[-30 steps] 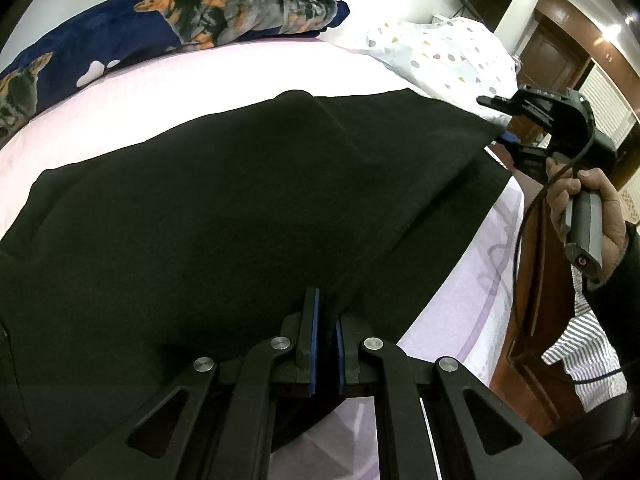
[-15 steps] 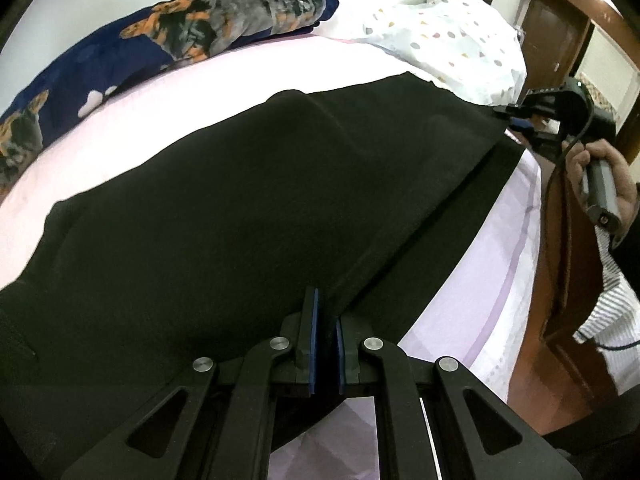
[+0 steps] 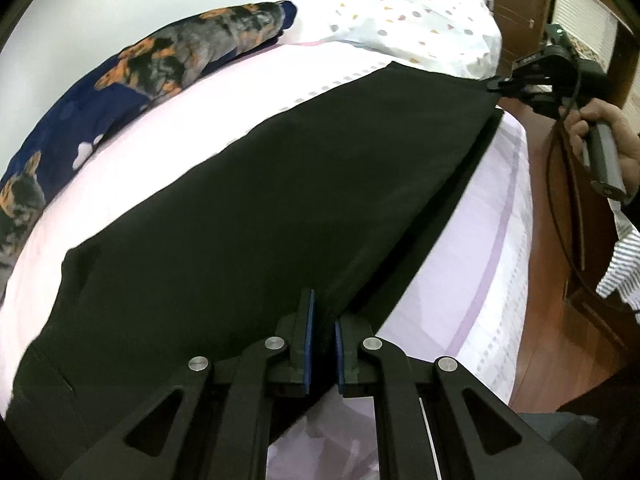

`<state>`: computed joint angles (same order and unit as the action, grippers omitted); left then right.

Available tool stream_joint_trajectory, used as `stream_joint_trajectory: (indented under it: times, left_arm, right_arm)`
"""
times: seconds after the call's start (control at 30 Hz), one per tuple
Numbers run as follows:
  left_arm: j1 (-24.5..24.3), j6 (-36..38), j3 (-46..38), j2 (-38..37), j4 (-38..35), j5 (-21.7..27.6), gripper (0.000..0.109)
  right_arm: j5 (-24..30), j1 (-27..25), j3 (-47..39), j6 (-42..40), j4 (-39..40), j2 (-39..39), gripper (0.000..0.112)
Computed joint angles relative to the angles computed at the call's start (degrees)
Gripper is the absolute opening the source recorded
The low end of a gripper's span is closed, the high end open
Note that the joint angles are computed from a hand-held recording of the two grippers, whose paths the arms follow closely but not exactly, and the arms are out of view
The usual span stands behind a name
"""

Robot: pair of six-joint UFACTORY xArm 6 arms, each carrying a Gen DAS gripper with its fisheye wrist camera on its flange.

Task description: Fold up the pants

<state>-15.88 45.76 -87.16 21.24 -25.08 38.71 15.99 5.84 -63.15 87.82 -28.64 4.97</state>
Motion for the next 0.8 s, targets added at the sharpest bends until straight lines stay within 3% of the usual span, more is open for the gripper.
stream_joint_trajectory:
  times: [0.2, 0.37, 0.47, 0.57, 0.7, 0.8]
  left_arm:
    - [-0.25, -0.01, 0.09, 0.29, 0.54, 1.04, 0.009]
    - [-0.03, -1.24, -0.29, 0.74, -0.19, 2.07, 0.013]
    - [0.72, -2.41, -2.42, 1.5, -1.84, 5.88, 0.024]
    - [1.54, -1.55, -3.61, 1.51, -4.53, 8.93, 0.046]
    - [4.35, 0.38, -4.1, 0.17, -11.28, 10.89, 0.053]
    - [7.61, -1.32, -5.28, 0.17, -15.38, 10.31, 0.057]
  right_arm:
    - [0.53, -0.08, 1.31, 0.91, -0.07, 0.12, 0.004]
    - [6.6, 0.33, 0.41, 1.66, -2.34, 0.14, 0.01]
    - [8.57, 0.13, 1.1, 1.93, -2.21, -1.15, 0.019]
    - [13.13, 0.46, 0.55, 2.33, -2.92, -2.4, 0.028]
    - [17.43, 2.21, -3.9, 1.61, -6.89, -2.03, 0.028]
    - [15.89, 4.17, -10.67, -5.26, -5.21, 2.07, 0.028]
